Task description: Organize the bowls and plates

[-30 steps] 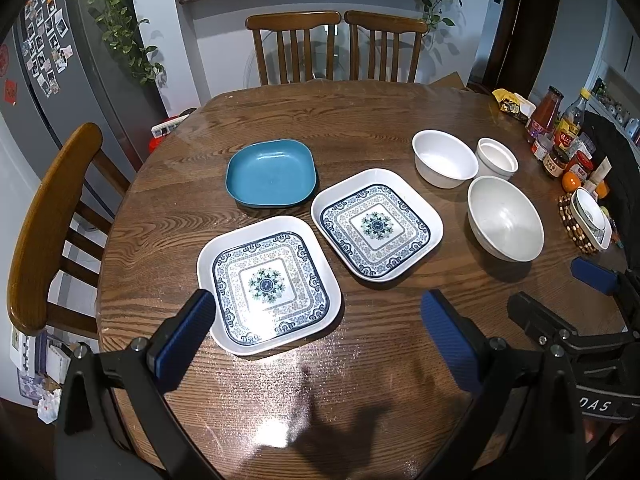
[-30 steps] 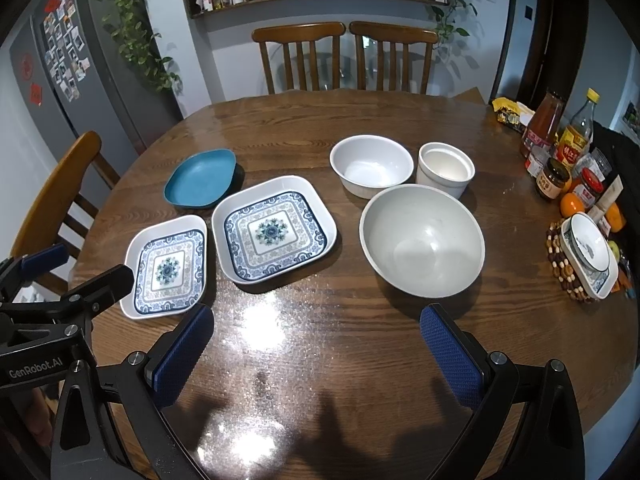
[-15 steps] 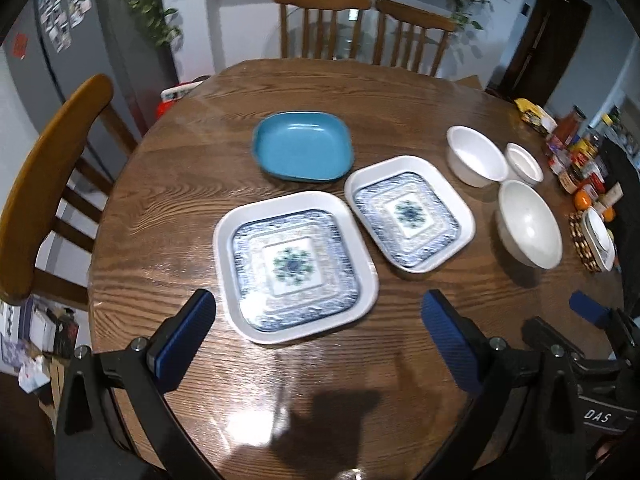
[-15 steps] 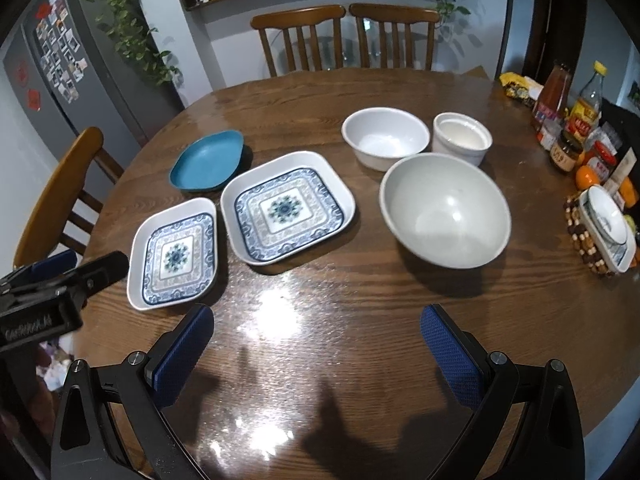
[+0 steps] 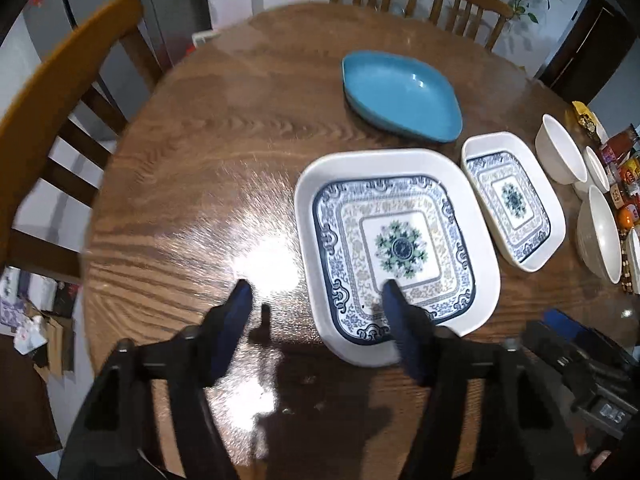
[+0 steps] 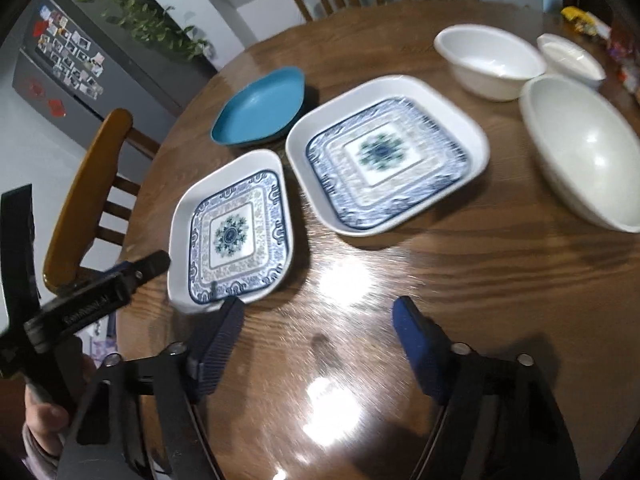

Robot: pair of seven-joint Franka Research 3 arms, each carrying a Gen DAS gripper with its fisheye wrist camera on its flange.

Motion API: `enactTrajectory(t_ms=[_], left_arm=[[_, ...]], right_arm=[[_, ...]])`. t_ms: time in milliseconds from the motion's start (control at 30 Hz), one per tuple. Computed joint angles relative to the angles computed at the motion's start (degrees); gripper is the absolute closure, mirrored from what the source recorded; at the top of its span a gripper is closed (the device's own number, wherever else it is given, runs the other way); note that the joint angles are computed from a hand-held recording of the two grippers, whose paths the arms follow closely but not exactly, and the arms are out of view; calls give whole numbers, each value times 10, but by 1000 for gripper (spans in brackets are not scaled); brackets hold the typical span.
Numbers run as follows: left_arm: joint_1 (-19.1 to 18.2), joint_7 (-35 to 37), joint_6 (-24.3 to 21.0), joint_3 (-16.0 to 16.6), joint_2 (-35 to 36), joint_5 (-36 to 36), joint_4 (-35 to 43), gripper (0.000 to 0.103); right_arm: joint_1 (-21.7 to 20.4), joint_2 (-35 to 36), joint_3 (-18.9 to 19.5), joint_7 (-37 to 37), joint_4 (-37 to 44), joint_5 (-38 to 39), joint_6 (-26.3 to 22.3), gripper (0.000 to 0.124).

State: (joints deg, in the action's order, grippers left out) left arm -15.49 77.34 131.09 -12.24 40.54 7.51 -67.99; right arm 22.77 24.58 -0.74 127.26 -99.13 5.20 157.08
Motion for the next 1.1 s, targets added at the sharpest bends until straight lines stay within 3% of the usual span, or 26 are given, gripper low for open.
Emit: enactTrajectory(t_ms=[100, 233, 300, 400, 533, 667, 767, 867, 967, 1100], left_arm=[[-1, 2, -1, 4, 19, 3, 20, 51], [4, 11, -22, -1, 42, -8, 52, 72], [4, 18, -30, -3, 55, -13, 71, 79], [9, 28, -21, -7, 54, -23, 65, 87], [12, 26, -9, 0, 26, -18, 25, 88], [26, 18, 42, 4, -50, -8, -91, 87], [32, 6, 52, 7, -81, 1, -138, 87], [31, -13, 44, 11, -81, 9, -143, 87], [34, -29, 52, 13, -81, 15, -155, 85], [20, -67, 67, 26, -93, 50, -164, 57]], right_arm=[[-15, 39, 20, -25, 45, 28, -7, 64], [-16, 75, 19, -36, 95, 37, -28, 75], [-22, 86, 25, -57, 110, 46, -34, 95], [-18, 104, 17, -64, 141, 42, -59, 111], [-24, 102, 26, -88, 144, 56, -74, 111], [-28, 88, 47, -128, 134, 76, -81, 111], [-25, 89, 57, -153, 137, 89, -98, 111], [-23, 96, 63, -170, 144, 105, -116, 110], [-17, 89, 57, -174, 130, 109, -98, 109], [12, 48, 16, -143, 80, 54, -62, 105]])
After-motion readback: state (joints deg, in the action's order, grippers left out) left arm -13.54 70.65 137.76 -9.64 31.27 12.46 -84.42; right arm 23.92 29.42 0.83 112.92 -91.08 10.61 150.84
